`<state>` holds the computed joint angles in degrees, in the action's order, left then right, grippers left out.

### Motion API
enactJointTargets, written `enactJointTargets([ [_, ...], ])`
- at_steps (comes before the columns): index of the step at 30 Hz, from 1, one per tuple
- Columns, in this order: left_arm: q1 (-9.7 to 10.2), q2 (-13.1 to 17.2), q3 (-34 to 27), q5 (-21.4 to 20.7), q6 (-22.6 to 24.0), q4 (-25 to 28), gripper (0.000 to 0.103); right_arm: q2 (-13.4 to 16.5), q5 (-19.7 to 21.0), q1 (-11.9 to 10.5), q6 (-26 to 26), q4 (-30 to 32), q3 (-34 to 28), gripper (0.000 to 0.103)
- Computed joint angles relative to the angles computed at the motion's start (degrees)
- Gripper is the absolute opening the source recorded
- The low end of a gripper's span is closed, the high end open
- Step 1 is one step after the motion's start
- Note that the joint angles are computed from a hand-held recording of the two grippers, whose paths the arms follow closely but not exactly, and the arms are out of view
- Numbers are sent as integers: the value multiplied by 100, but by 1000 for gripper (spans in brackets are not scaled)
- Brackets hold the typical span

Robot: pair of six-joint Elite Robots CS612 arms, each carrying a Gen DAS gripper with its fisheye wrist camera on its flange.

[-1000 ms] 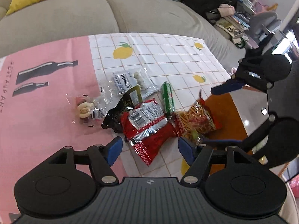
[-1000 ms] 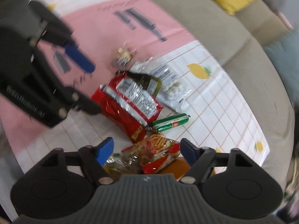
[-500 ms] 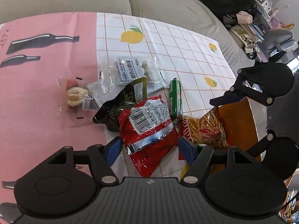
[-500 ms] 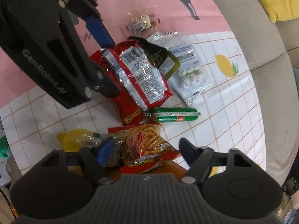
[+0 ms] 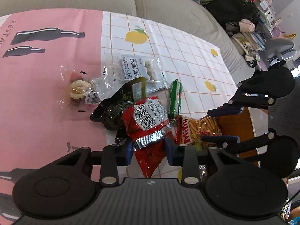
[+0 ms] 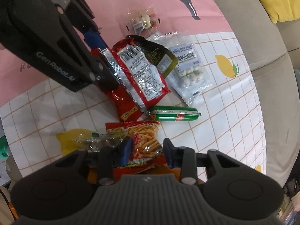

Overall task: Organize snacks
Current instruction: 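Grasp the red chip bag with the left gripper while the right grasps the stick-snack bag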

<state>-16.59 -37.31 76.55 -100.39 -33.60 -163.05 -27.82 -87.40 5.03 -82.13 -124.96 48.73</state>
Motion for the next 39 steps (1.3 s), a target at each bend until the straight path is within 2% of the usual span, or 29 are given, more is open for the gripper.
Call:
enactJointTargets([
  [2,-1,-55,88,-17,-59,-104,29,-29,41,-11,54,-29,38,31],
  [5,-39,-177,259,176,-15,-167,28,-62,144,-28,323,18,52,31],
  [10,-73,-395,617,340,-193,-425,26,-188,550,-45,667,309,174,30],
  [13,-94,-555,874,541,-363,-567,25,-295,738,-32,724,178,376,30],
  [17,-101,-773,1139,666,-492,-431,26,-406,959,-18,1018,77,559,30],
  [23,-68,-997,1462,643,-721,-160,25,-557,1476,-51,1846,307,811,31],
  [27,-55,-1009,1578,610,-957,-222,26,-663,1420,-5,1747,268,1159,33],
  [30,-61,-988,1599,696,-1069,-295,31,-672,1402,7,1627,212,1256,39],
  [32,-56,-949,1574,686,-1161,-293,46,-668,1402,16,1598,161,1295,43],
  [33,-55,-928,1562,673,-1228,-289,49,-669,1415,2,1595,163,1303,44],
  [39,-71,-838,1475,724,-1379,-73,49,-618,1375,28,1635,133,1305,49],
])
